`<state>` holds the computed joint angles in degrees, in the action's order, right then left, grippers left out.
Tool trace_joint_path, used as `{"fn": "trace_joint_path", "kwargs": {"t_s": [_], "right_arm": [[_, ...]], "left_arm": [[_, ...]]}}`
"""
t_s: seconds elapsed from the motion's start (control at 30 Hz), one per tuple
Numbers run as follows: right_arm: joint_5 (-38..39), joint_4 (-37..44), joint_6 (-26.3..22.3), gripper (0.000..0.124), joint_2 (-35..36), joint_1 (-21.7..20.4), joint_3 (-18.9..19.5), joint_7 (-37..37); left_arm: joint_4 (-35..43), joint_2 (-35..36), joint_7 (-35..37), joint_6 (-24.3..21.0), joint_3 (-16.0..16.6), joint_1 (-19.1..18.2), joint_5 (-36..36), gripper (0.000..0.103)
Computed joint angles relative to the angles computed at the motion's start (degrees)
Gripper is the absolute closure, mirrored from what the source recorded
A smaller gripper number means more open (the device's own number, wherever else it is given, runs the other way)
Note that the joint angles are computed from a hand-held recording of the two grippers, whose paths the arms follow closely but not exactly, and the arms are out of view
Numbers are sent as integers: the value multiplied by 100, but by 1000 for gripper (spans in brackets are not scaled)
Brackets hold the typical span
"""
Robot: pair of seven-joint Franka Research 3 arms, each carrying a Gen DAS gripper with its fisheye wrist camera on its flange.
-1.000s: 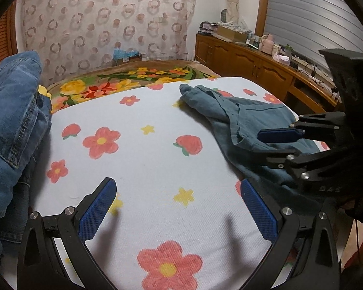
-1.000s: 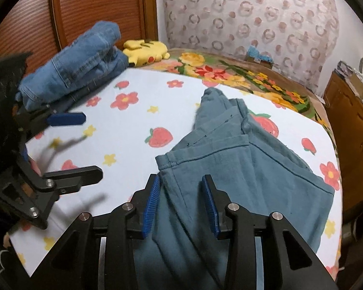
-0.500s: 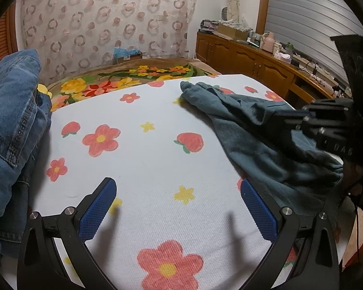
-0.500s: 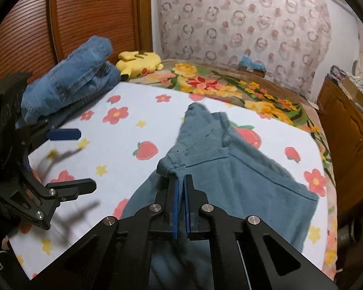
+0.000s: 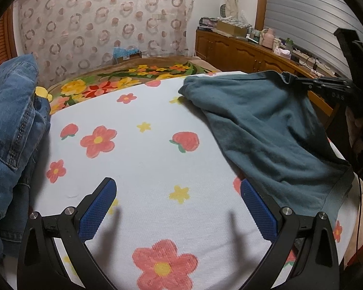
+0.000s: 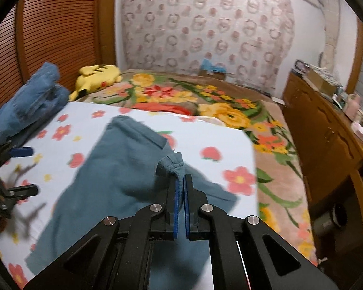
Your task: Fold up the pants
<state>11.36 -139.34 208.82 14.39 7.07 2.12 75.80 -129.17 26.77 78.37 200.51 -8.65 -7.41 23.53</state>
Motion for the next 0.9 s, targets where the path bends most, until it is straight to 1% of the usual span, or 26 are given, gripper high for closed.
{"fn": "trace_joint_path", "kwargs": {"t_s": [0.1, 0.17, 0.27, 0.33, 0.37, 0.4, 0.43, 0.53, 0.6, 0.73, 0.8, 0.9], "right_arm": [[433, 179, -45, 120, 142, 193, -149, -241], [761, 350, -169, 120, 227, 346, -240, -439], [1084, 530, -320, 120, 331, 464, -274, -576], [1482, 593, -370, 120, 341, 697, -417, -802], [1580, 595, -414, 119, 299, 716, -429, -851], [1563, 593, -444, 114, 271, 648, -375, -808], [1446, 556, -453, 110, 228, 517, -281, -703], [1325, 439, -457, 107, 100, 408, -170, -557], [1042, 322, -449, 106, 19, 220, -42, -341], [298, -69, -283, 103, -199, -147, 210, 304], [-314, -275, -180, 103, -295, -432, 289, 765], [-788, -653, 81, 103, -473, -506, 244, 1184]], "left_arm": [[-24, -38, 63, -13, 96, -134, -89, 0], [-44, -64, 101, -20, 145, -207, -161, 0], [-40, -69, 124, -35, 139, -221, -196, 0], [-37, -69, 132, -43, 123, -215, -199, 0], [-38, -75, 144, -50, 123, -222, -200, 0], [-41, -81, 152, -53, 121, -227, -202, 0], [-38, -83, 160, -61, 110, -224, -192, 0], [-26, -93, 187, -81, 116, -282, -221, 0], [-20, -97, 185, -85, 81, -282, -210, 0], [-13, -100, 144, -104, -35, -200, -109, 0], [-38, -117, 128, -91, -79, -176, -48, 0], [-134, -181, 118, -40, -98, -192, -6, 0]]}}
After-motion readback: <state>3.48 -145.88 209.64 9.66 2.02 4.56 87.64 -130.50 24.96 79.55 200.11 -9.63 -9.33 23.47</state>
